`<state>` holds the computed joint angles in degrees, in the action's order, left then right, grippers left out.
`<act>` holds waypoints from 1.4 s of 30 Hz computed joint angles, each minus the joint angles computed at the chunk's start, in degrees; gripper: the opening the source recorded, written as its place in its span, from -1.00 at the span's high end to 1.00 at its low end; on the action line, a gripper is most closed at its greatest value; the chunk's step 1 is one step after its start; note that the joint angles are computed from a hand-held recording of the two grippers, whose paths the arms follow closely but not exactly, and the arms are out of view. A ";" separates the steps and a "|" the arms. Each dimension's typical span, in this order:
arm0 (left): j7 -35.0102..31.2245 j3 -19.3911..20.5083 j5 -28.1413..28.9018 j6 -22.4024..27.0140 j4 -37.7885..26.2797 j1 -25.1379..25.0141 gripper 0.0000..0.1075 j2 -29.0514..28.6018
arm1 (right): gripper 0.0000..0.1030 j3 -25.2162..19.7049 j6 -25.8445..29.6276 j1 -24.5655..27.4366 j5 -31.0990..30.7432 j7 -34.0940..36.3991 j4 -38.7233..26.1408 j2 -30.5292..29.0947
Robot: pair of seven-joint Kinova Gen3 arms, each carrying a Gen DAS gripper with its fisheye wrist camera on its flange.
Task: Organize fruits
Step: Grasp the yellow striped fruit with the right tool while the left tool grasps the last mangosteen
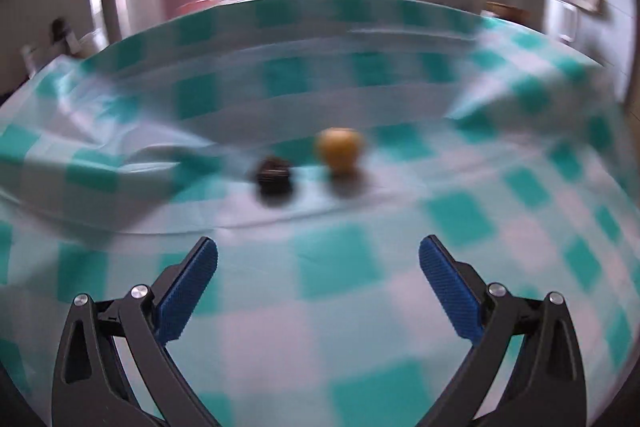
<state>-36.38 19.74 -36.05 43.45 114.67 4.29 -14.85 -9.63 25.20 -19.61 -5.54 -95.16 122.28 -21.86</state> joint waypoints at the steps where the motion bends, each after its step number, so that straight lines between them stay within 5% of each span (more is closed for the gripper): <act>1: -0.62 -2.30 0.48 -1.35 0.69 -0.78 -0.88 -0.37 | -0.71 -2.19 0.77 0.35 1.09 -1.61 -1.39 1.59; 5: -3.21 -9.38 4.55 -7.73 3.41 -4.80 -0.88 -2.92 | -0.71 -5.60 1.52 -1.28 3.83 -4.99 -8.58 10.88; 9: -4.00 -9.69 8.01 -8.63 3.97 -9.16 -0.88 -3.56 | -0.71 -0.42 4.10 -11.26 12.05 -13.99 -17.79 21.50; 12: -5.67 -10.56 10.46 -9.48 4.65 -10.71 -0.88 -4.42 | -0.71 -3.04 8.42 -12.02 18.67 -19.61 -25.75 29.23; 15: -8.30 -11.43 13.85 -8.45 3.88 -11.48 -0.88 -3.89 | -0.67 -5.96 13.11 -11.68 21.69 -20.71 -33.26 35.15; 24: -14.10 -13.97 21.44 -7.89 3.36 -11.80 -0.88 -3.09 | -0.29 0.55 21.12 -18.90 19.73 -16.37 -50.81 47.02; 28: -14.78 -12.58 21.25 -8.15 3.42 -12.35 -0.88 -3.00 | 0.16 1.94 18.47 -19.12 16.18 -12.97 -50.09 46.69; 31: -15.60 -12.09 21.05 -8.97 3.75 -12.01 -0.88 -3.20 | 0.16 2.37 11.48 -17.10 10.50 -11.61 -43.46 43.13; 36: -19.22 -12.95 22.79 -10.99 3.21 -9.99 -0.88 -1.84 | 0.16 -6.16 -0.17 -4.79 -0.72 -6.87 -32.15 37.18; 42: -24.45 -14.32 26.04 -12.12 -0.68 -7.33 -0.48 4.12 | 0.16 -12.10 -9.26 4.32 -14.70 -0.08 -24.98 34.33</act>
